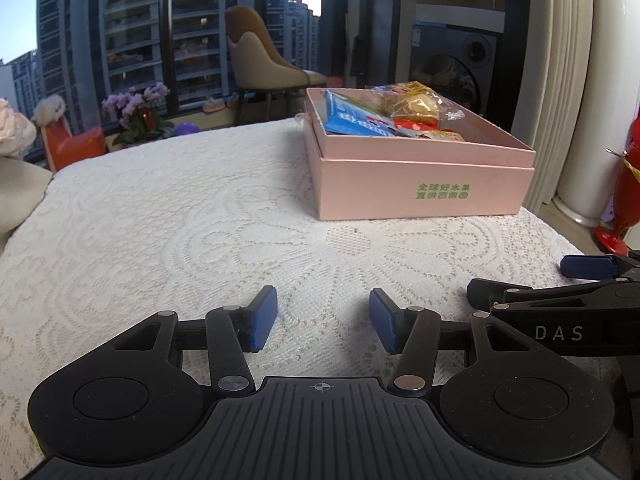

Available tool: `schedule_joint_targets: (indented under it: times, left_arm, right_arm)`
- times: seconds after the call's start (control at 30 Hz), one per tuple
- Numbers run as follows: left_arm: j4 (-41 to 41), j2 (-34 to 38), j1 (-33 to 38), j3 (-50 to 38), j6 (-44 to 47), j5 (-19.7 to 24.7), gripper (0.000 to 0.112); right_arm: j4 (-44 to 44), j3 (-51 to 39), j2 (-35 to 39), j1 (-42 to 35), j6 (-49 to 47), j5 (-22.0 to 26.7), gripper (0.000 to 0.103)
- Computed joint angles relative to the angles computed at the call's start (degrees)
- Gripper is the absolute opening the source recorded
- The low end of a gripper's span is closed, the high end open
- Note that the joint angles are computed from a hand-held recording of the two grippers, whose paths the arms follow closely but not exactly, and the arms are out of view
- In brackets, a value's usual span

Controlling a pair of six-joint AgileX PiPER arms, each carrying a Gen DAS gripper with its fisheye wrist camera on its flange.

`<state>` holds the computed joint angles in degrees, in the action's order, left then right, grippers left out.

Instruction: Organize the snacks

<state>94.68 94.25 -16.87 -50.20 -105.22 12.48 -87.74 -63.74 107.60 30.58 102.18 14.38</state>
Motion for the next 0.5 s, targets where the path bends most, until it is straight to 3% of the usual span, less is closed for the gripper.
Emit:
schedule_joint_targets:
  times: [0.5]
  left_arm:
    - [0.0,0.1,0.0,-0.1,0.0,0.0,0.057]
  right_arm:
    - [0.0,0.0,0.0,0.0,0.0,0.0,0.103]
